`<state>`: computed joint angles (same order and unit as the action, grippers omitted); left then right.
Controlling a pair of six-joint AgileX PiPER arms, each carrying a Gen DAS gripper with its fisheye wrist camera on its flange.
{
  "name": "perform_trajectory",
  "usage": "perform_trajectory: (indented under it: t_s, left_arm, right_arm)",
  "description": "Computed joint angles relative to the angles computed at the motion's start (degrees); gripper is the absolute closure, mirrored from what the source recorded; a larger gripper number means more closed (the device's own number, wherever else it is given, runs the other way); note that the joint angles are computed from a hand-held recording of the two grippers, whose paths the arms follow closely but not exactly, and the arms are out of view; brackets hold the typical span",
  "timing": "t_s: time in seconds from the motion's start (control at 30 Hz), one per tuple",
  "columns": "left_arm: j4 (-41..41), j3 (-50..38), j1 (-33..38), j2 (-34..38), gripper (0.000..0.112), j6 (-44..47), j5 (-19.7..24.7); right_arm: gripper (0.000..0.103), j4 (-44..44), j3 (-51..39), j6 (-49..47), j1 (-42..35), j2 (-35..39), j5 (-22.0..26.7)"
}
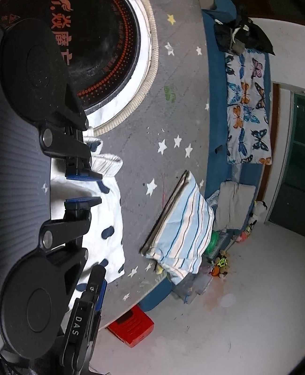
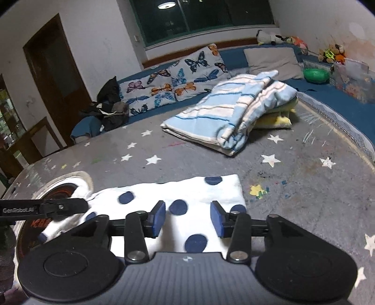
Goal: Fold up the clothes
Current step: 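Lower the folded pants onto the table and open both grippers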
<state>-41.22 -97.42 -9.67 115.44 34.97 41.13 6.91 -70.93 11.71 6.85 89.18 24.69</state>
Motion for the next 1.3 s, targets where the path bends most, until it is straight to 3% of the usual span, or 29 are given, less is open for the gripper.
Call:
perform_trajectory:
  t_s: [0.13, 0.23, 0.4, 0.6, 0.67, 0.8, 0.97, 1.03, 1.13, 1.3]
  left_arm:
    - [-2.01, 4.99, 0.12, -3.30, 0.097, 3.99, -1.25]
    - [-3.19, 9.37, 0.17, -5.92, 0.097, 7.57, -2.92]
    - [-4.90, 14.83, 0.33, -8.88, 0.097, 12.10, -5.15]
    - [-5.80, 19.36, 0.21, -11.81, 0.097, 16.22, -7.64]
    - [-6.53, 20.93, 0.15, -12.80, 0.097, 18.23, -8.48]
    - [-6.10, 22.61, 0.20, -13.87, 0.097, 17.90, -8.75]
    - [-9.12, 25.46, 1.59, -16.43, 0.087, 20.25, -7.76]
    - [-9.87, 26.71, 1.94, -17.53, 0.078, 21.31, -7.32]
    - [-10.83, 28.99, 2.16, -19.45, 0.066, 22.99, -7.57]
    - [-12.58, 32.11, 3.49, -21.89, 0.059, 25.27, -7.35]
  right_arm:
    - [0.050, 0.41, 2.70, -0.94, 1.94, -3.65, 0.23]
    - [0.050, -2.57, 5.64, 1.85, 4.23, -6.55, 0.20]
    - [0.050, -16.99, 11.63, 16.03, 9.64, -12.03, 1.14]
    - [0.049, -36.36, 16.93, 34.49, 17.16, -17.01, 5.53]
    - [0.044, -37.92, 18.22, 36.49, 18.02, -18.42, 5.72]
    - [0.043, -38.99, 20.21, 39.75, 18.38, -19.96, 5.21]
    - [0.026, -45.64, 22.47, 47.45, 21.46, -22.57, 5.12]
    - [0.021, -47.49, 23.09, 50.08, 22.61, -22.96, 5.40]
    - [0.017, -50.41, 23.73, 53.42, 24.35, -22.92, 6.06]
    - [0.010, -52.96, 24.36, 56.37, 26.00, -23.03, 6.66]
